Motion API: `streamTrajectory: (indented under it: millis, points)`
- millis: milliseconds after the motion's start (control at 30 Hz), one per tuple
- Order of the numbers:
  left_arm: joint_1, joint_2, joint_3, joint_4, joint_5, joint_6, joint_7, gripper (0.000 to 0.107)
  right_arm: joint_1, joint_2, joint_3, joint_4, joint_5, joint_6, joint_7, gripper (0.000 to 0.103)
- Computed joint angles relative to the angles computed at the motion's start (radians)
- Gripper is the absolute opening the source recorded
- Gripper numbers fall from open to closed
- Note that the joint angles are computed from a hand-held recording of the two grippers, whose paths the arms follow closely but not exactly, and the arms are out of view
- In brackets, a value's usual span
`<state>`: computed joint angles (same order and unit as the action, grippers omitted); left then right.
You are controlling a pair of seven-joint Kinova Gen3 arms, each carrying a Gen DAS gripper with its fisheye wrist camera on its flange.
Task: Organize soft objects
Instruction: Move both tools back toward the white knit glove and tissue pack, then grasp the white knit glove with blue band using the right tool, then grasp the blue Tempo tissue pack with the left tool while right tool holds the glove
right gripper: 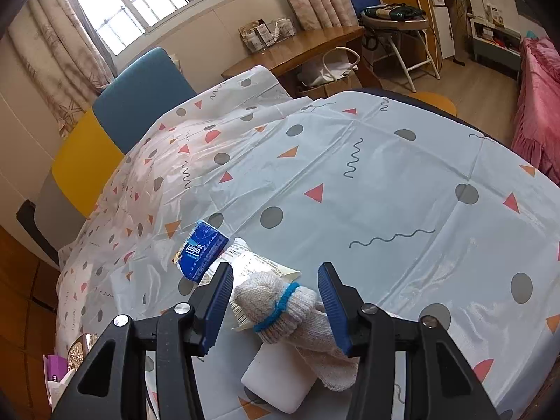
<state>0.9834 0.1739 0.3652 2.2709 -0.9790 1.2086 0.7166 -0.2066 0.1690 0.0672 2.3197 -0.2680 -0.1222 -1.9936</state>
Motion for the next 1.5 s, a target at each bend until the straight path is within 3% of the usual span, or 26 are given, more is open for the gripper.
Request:
streamTrajectory:
  millis: [267, 367, 533, 633, 700, 833, 900, 1000, 1100, 1167, 1200, 1267, 1400, 1500]
  points:
    - [-0.036, -0.05, -0.004, 0.025, -0.043, -0.102, 0.008, 0.103, 0.097, 0.003, -0.079, 0.005, 0.063, -0.009, -0.081, 0.051]
    - [-0.053, -0.062, 0.006, 0.021, -0.066, -0.12, -0.008, 0.103, 0.23, 0.01, -0.192, 0.012, 0.161, -0.025, -0.191, 0.051]
    - [-0.04, -0.055, 0.021, -0.012, -0.106, -0.079, -0.016, 0.103, 0.365, 0.028, -0.317, 0.006, 0.323, -0.027, -0.338, 0.051]
    - [-0.039, -0.062, 0.026, -0.028, -0.133, -0.076, -0.042, 0.103, 0.342, 0.024, -0.306, -0.001, 0.297, -0.016, -0.289, 0.051]
    - [-0.05, -0.067, 0.023, -0.038, -0.144, -0.088, -0.073, 0.103, 0.398, 0.019, -0.358, 0.005, 0.293, -0.021, -0.278, 0.051]
    - [-0.08, -0.084, 0.016, -0.053, -0.176, -0.142, -0.127, 0.103, 0.569, 0.031, -0.542, -0.062, 0.431, 0.12, -0.304, 0.056]
    - [-0.088, -0.085, 0.017, -0.065, -0.197, -0.154, -0.152, 0.103, 0.585, 0.041, -0.588, -0.106, 0.513, 0.201, -0.258, 0.061]
    - [-0.094, -0.082, 0.02, -0.084, -0.237, -0.169, -0.175, 0.103, 0.481, 0.076, -0.537, -0.163, 0.635, 0.323, -0.236, 0.064]
    - [-0.098, -0.069, 0.016, -0.123, -0.272, -0.184, -0.211, 0.103, 0.342, 0.127, -0.44, -0.226, 0.745, 0.445, -0.321, 0.064]
    - [-0.1, -0.061, 0.012, -0.15, -0.286, -0.197, -0.244, 0.103, 0.305, 0.152, -0.407, -0.24, 0.758, 0.477, -0.349, 0.057]
    - [-0.113, -0.058, 0.013, -0.168, -0.291, -0.219, -0.273, 0.103, 0.314, 0.153, -0.41, -0.232, 0.749, 0.468, -0.338, 0.04]
    - [-0.103, -0.047, 0.0, -0.196, -0.311, -0.225, -0.283, 0.103, 0.298, 0.127, -0.372, -0.201, 0.728, 0.422, -0.331, 0.033]
    - [-0.088, -0.007, -0.017, -0.27, -0.358, -0.236, -0.323, 0.103, 0.199, 0.063, -0.214, -0.12, 0.732, 0.277, -0.416, 0.032]
    - [-0.189, 0.042, 0.069, -0.363, -0.322, -0.272, -0.445, 0.103, 0.106, 0.078, -0.11, -0.128, 0.707, 0.299, -0.427, 0.032]
